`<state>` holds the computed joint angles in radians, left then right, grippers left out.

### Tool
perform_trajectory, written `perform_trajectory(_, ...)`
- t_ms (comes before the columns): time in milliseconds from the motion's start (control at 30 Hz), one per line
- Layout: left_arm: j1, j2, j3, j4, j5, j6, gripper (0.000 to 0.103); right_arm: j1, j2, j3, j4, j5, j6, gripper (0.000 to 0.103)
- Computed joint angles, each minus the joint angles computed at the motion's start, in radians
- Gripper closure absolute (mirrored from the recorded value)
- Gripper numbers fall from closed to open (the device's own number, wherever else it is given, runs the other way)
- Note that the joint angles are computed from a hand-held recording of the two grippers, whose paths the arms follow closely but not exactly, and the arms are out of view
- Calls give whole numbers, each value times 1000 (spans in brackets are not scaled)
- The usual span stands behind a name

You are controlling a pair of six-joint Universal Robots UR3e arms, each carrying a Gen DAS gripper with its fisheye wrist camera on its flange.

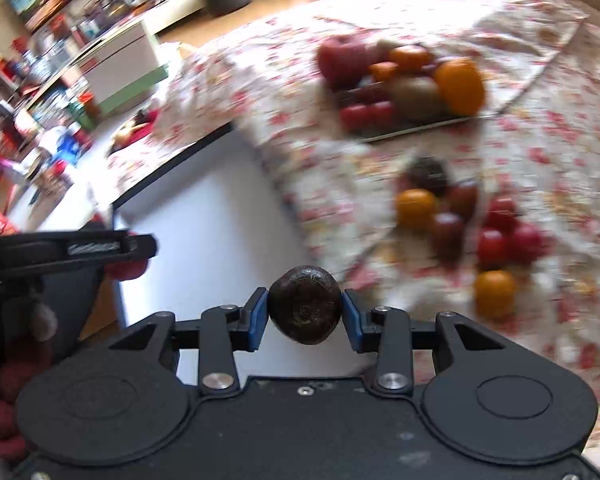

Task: Organize fruits
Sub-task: 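Drop the radish into the box with the left tool while the right tool places the dark fruit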

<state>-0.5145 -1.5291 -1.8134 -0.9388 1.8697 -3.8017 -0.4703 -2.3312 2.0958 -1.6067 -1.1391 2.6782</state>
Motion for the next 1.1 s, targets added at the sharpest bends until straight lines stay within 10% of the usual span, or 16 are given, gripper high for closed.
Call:
perform_trajectory(133, 1, -2, -54, -9, 85, -64, 56, 193, 54, 51, -179, -84, 180, 62)
perform_trajectory(300, 98, 54, -121, 2, -77, -26, 56, 309, 78, 95, -284, -185, 298, 62)
perform_trajectory(1100, 47, -7, -48, -25, -49, -1, 55, 313, 137, 203, -390, -269, 271, 62)
